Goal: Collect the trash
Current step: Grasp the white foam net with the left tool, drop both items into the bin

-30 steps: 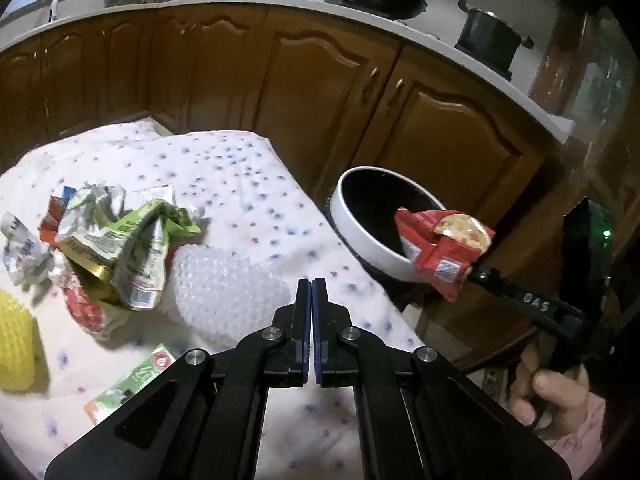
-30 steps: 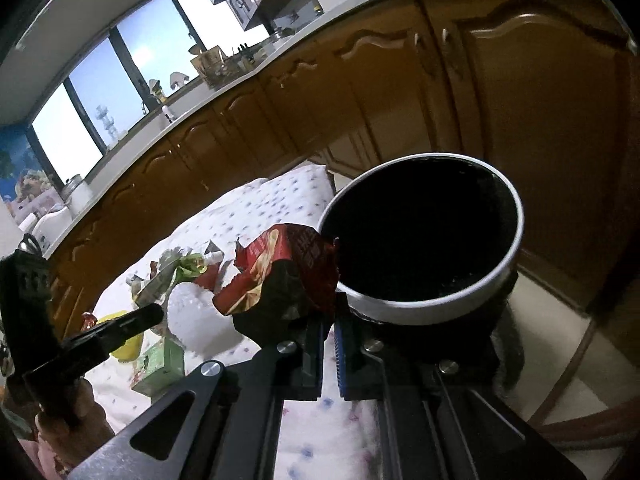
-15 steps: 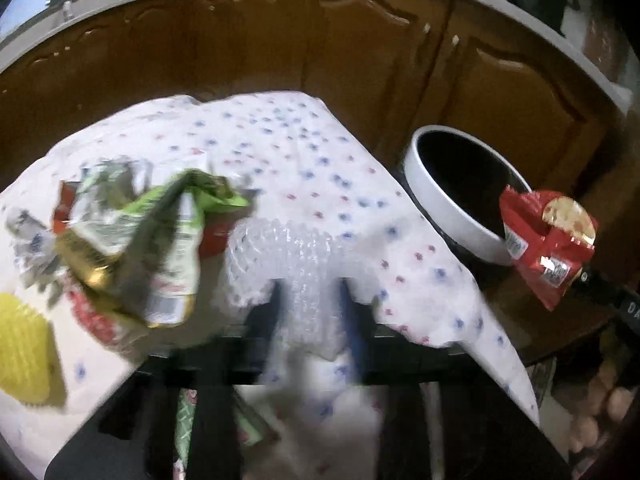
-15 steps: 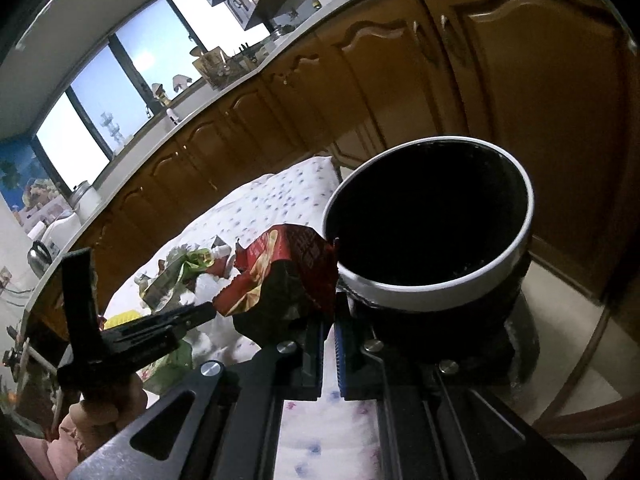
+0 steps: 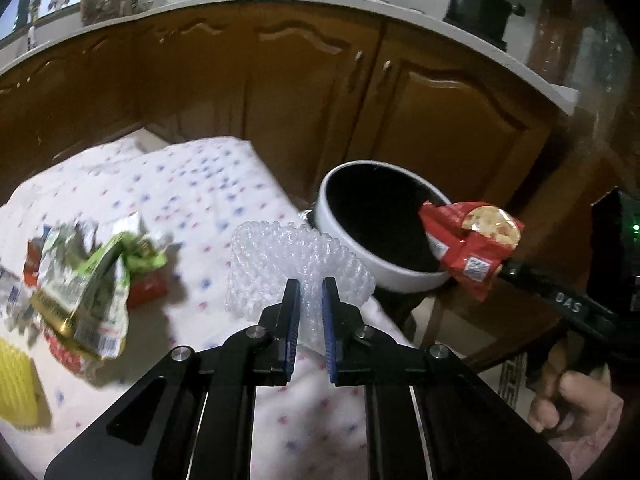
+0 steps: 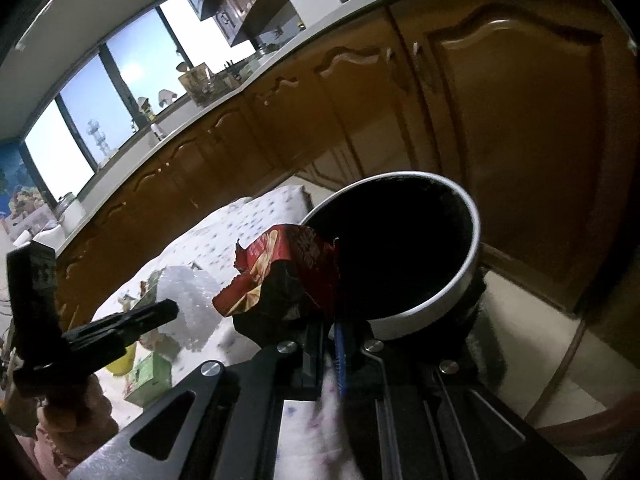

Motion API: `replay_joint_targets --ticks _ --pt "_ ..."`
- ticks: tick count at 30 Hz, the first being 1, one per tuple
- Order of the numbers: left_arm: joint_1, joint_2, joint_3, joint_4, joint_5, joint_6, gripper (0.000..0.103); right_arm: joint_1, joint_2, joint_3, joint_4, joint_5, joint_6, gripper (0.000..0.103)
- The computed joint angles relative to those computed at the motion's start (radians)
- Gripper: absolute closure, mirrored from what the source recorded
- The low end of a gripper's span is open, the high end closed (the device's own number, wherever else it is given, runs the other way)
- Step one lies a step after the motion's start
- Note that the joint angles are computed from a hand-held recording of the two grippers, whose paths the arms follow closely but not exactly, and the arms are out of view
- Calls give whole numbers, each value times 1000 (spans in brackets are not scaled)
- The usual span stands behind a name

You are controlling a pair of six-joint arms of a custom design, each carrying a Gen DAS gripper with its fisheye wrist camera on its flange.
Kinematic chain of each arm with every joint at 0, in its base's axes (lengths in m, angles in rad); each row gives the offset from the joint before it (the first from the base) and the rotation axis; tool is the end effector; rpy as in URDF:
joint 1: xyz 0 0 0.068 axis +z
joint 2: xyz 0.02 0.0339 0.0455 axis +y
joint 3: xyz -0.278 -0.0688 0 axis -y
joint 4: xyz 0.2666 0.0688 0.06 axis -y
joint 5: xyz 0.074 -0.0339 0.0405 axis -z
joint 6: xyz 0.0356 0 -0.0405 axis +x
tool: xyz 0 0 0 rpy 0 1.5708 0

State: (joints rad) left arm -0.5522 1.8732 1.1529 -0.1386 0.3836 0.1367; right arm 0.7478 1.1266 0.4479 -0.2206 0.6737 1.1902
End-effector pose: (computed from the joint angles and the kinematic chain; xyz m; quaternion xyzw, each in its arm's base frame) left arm 0.3443 -0.2278 0.1671 0.3732 0.8437 -0.2454 0.2979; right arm 0.1684 0.1259 0.1641 0.3018 0.8455 0.0797 0.4333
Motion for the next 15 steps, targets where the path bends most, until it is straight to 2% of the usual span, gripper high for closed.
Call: replay_joint_targets --ticks 9,15 --pt "-95 83 175 -98 14 7 93 -161 -57 11 -98 -88 -96 96" --pt "-156 186 319 -140 -28 -7 93 -267 -37 39 -117 -153 -188 96"
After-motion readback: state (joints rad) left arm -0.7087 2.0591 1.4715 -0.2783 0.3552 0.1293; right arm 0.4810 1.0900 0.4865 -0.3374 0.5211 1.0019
